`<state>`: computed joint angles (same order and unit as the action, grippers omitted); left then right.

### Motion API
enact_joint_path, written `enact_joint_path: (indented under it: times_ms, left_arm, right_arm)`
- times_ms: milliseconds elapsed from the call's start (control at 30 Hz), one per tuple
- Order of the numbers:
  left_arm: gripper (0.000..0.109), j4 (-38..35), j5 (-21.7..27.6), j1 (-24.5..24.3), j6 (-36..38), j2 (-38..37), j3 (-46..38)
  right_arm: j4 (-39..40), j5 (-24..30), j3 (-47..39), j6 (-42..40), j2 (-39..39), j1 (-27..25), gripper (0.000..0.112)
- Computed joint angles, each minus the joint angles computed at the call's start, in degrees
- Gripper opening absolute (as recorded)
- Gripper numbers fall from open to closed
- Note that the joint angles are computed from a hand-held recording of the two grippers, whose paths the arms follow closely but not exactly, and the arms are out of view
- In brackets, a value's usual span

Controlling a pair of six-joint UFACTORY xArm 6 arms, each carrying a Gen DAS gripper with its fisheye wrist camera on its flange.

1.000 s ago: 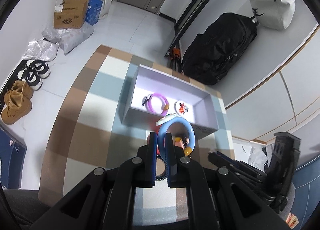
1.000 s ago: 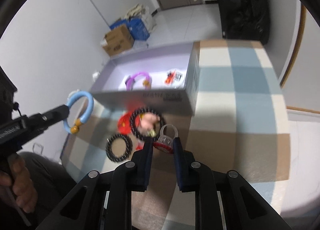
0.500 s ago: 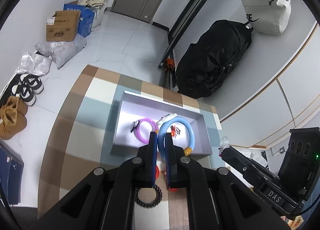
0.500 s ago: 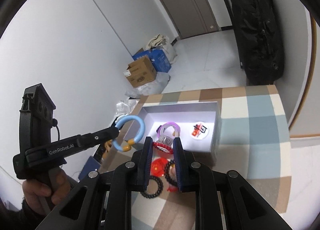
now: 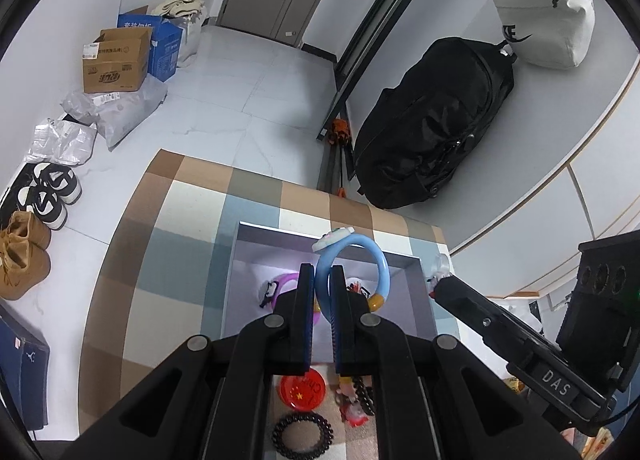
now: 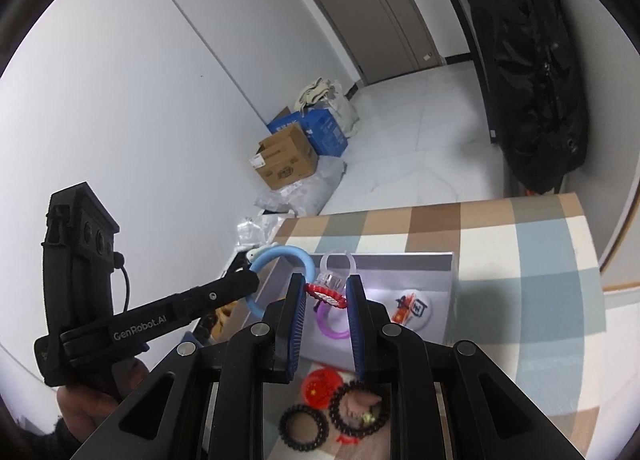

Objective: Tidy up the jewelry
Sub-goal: 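Lower the blue ring and red trinket into the box and open both grippers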

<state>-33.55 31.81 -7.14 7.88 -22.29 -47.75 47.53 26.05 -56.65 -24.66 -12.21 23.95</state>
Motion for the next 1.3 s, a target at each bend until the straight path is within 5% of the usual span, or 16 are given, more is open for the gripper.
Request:
enact_joint_path:
  times_ms: [667,800,1067,1200,1300]
  left_arm:
    - [0.003,-3.1,3.3,0.7,2.5,7.1,-5.2]
    - [0.013,-3.4,4.8,1.3,2.0,7.2,-5.7]
    - [0.021,0.3,2.5,0.5,-0.6,4.6,-3.4]
    - [0.040,3.7,0.3,0.2,-3.2,2.4,-1.5]
    - [0.043,4.3,-0.4,0.1,-4.1,1.2,-0.5]
  right_arm:
    - [-2.9,5.4,-6.6,4.6,9.3,-2.9,0.023]
    - [-2.6,5.7,-6.9,4.8,9.6,-3.0,0.065]
    - [-3.5,2.9,-4.6,3.5,6.8,-2.2,0.082]
    - [-3.1,2.0,-3.0,3.6,5.2,-2.4,0.088]
    - [-3.0,1.0,-1.8,3.4,3.9,-2.3,0.093]
